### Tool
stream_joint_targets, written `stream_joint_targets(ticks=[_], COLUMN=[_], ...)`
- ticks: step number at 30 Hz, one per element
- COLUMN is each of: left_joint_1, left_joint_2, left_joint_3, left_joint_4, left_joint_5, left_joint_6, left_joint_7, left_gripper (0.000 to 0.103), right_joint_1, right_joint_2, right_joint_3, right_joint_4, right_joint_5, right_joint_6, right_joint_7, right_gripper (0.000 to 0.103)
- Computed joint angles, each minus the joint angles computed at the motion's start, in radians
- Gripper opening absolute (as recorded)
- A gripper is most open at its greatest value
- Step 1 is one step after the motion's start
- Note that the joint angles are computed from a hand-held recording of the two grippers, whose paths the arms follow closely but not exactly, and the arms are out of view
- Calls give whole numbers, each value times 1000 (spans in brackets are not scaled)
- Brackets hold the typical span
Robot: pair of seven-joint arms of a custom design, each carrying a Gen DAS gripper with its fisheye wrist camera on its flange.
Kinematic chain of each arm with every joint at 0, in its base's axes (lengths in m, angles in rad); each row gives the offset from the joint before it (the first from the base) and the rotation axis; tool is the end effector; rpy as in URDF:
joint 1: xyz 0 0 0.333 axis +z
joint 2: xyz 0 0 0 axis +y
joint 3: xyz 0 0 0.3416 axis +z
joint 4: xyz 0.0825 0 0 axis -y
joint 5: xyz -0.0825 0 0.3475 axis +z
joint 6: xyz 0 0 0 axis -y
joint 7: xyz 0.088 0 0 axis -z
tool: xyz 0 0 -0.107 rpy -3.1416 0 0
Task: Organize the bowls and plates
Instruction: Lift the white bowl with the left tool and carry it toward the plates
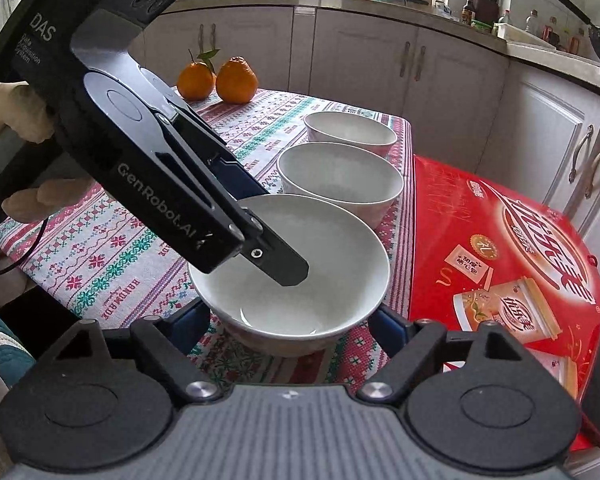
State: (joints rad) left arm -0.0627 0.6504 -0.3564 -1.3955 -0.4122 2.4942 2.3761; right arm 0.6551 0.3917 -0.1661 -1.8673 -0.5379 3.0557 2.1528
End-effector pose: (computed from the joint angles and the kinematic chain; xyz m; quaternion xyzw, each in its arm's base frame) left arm 0.7048 -0.2329 0.4309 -0.3411 0.8772 -0.3346 0.0473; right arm 0.5543 0.3575 0.4402 -0.7802 0.4820 -0.2367 0.3209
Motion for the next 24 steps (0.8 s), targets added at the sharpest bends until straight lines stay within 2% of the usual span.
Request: stream_joint_targets(ticks=[12,19,24], left_joint_1=[36,72,86], left_joint_2=[-54,-98,-128], left_joint_3=[-7,1,20], left_joint_4=[-65,-108,-140], left_joint_5=[-46,-98,-114], left_joint_6=[16,17,38], left_joint_7=[14,21,19], left_gripper=[57,58,58], right_joint_1=[-46,-96,-106], right_joint_2=[6,43,86], right_joint_3=[82,173,212], right_joint_4=[40,113,189], right_joint_5=[50,161,238], right_joint_6=[-45,-73,-100], right_joint_7=[-90,-230,-326], right_gripper=[89,89,89])
